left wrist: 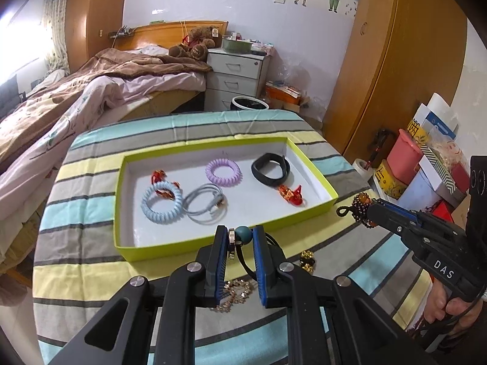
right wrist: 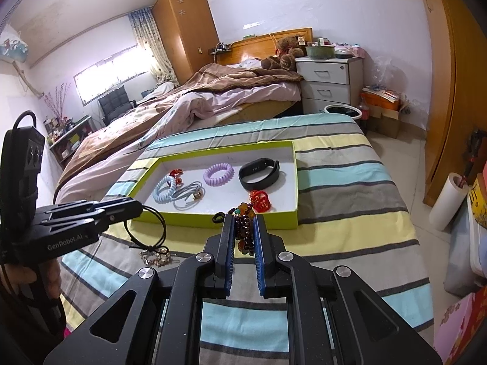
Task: Organize jewelry
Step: 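Carry the beaded bracelet and black hair tie over the box lid with both grippers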
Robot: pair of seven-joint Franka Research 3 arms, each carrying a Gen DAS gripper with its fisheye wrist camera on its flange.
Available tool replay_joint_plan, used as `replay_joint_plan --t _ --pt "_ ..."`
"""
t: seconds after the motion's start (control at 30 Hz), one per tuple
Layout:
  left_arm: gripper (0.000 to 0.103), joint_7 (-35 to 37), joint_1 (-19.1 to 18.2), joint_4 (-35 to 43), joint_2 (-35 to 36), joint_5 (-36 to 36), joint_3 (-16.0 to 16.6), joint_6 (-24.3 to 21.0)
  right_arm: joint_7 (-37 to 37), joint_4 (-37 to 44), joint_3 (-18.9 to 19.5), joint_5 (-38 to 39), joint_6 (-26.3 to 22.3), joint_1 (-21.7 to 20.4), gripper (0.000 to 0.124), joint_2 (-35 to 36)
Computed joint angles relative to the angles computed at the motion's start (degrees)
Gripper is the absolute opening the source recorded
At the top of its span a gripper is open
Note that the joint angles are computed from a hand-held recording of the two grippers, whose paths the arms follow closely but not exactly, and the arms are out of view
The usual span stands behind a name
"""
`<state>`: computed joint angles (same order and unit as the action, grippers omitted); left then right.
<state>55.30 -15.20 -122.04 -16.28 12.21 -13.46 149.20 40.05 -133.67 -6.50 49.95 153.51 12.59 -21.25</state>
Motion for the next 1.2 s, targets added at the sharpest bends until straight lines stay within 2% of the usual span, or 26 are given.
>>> replay_joint_plan --t 0.37,0.6,1.0,1.13,1.2 --pt "0.017 -0.37 2.34 2.27 0.39 1.73 0.97 -0.51 -0.85 3.02 0.53 0.76 -0.24 0.60 0.012 2.04" --pt "0.017 -0.66 3.73 2.89 1.32 1.65 1.91 0.01 -0.82 7.66 1.47 0.66 -1.47 0.30 0.012 6.44" --pt "0.017 2.07 5.39 9.09 8.82 -1.03 3.18 0.51 2.34 13.31 4.68 -3.42 -2.32 -1.16 0.012 14.37" --pt "0.017 1.47 5.99 12.12 12.09 1.56 2.66 -0.45 2.92 14.50 5.43 -5.11 -2.86 -1.63 0.012 16.17" --pt "0.017 3.29 5.86 12.97 13.45 -0.79 2.92 0.33 2.74 14.83 5.65 -5.53 -3.02 -1.80 0.012 16.74"
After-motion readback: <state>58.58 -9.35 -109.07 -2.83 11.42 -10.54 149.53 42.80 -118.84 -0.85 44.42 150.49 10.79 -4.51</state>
